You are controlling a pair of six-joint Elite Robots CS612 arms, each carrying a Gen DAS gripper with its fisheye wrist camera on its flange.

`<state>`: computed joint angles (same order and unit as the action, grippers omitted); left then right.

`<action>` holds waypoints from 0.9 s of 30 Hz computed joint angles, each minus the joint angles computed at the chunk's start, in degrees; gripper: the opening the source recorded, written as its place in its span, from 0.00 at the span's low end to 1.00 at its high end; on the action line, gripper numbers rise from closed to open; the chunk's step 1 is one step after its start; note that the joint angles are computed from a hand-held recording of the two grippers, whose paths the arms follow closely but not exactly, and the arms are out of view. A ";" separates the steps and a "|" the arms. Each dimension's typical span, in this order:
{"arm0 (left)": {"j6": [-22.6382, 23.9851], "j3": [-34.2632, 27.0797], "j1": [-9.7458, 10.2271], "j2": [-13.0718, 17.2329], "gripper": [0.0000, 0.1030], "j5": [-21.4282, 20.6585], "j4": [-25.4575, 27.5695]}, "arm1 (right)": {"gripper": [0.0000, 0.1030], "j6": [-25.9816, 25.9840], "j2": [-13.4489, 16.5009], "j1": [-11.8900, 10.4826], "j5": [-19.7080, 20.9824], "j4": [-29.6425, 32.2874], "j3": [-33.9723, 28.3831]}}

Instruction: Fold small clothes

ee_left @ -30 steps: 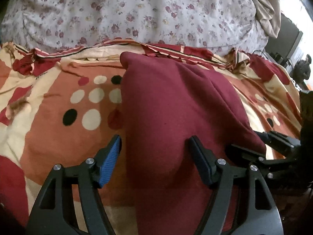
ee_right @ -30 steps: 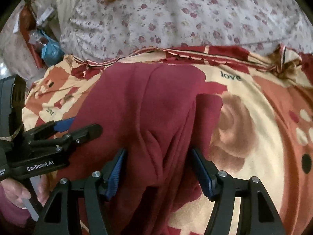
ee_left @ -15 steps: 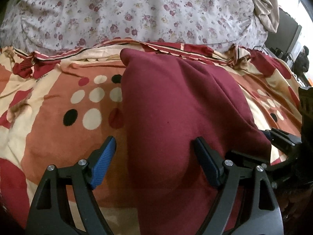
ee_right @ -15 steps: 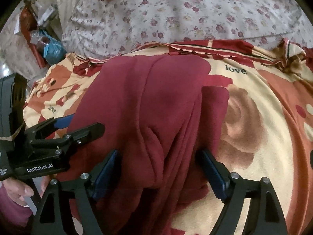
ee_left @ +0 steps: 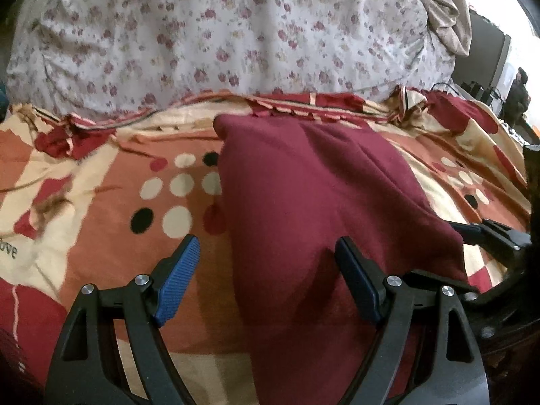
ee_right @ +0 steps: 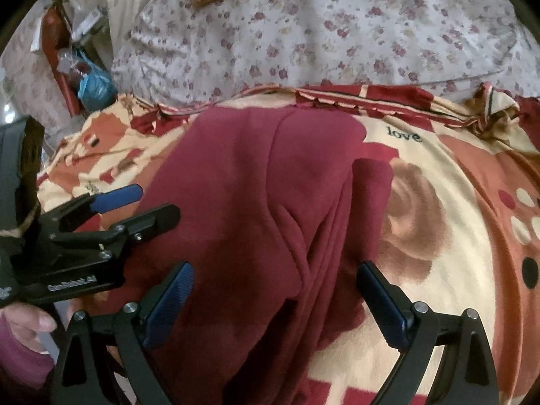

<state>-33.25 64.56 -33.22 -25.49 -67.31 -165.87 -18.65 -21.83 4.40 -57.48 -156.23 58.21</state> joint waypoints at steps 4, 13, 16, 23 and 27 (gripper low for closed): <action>-0.68 1.28 0.05 -0.45 0.80 0.71 -3.31 | 0.94 3.80 -0.85 -0.52 1.79 -4.35 1.76; -1.28 1.34 0.13 -0.42 0.80 1.21 -3.00 | 0.94 8.89 -1.12 -0.63 -0.55 -7.84 2.19; -1.58 1.31 0.17 -0.34 0.80 1.16 -2.63 | 0.94 10.80 -0.95 -0.66 -0.66 -7.47 2.03; -2.76 1.32 0.42 -0.22 0.80 0.03 -2.52 | 0.94 14.47 -0.42 -1.28 -0.13 -5.94 0.91; -2.17 1.03 0.30 -0.06 0.80 0.44 -2.23 | 0.94 14.91 -0.21 -1.32 -0.02 -5.31 0.58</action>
